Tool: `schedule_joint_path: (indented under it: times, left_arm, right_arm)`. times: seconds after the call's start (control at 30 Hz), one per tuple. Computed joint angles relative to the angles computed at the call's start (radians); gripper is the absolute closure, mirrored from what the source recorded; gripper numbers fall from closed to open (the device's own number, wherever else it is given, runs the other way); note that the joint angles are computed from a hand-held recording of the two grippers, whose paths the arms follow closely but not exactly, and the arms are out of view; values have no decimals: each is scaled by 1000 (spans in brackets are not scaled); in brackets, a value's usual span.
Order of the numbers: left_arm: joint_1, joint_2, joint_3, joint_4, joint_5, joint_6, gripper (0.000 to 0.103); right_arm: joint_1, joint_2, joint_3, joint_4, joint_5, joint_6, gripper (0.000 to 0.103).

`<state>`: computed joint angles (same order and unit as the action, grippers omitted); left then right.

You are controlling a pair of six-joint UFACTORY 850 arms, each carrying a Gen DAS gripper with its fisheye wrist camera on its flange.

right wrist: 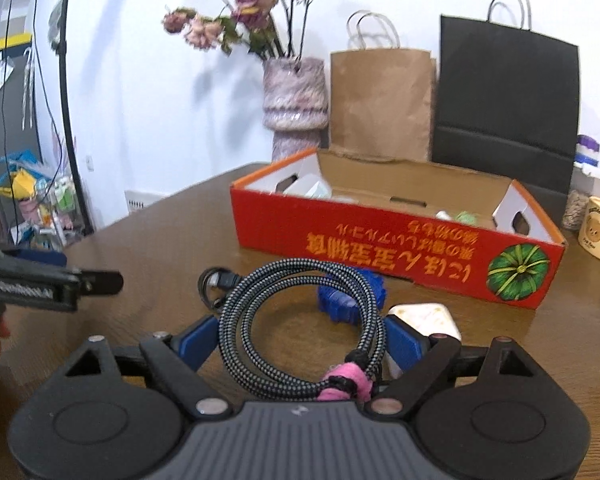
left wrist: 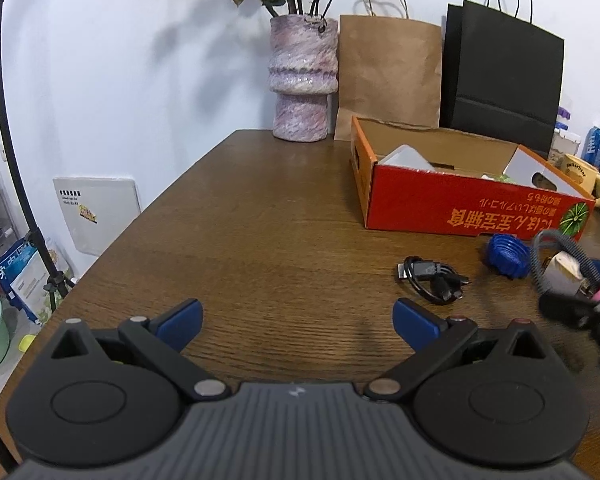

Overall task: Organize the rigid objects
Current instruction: 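Lower the right gripper onto the black braided cable coil, then grasp the braided cable with the right gripper while the left grasps the small black cable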

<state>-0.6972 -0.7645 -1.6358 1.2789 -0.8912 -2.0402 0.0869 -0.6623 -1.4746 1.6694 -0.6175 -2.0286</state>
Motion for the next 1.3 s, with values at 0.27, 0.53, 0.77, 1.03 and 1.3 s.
schedule_joint_path:
  times: [0.27,0.53,0.77,1.03,1.3]
  left_arm:
    - [-5,-32,-55,-30,-41,59,0]
    - [-3,-118,-207,-98,-52,207,0]
    - [12,-238,-407,-180,-44,371,0]
    - [28,-396,-662,-280,-87,513,0]
    - [32,-464,-773,-287,-109,537,3]
  right_arm:
    - [-36,1,-10,91,-24,-38,15]
    - [-72,-26,-50,129,-3,-31,15]
    - [-104,-67,-107,137,33,-1,15]
    - [-121,-100,-151,127,69,34,15]
    - [-119,-96,-142,139,66,9,15]
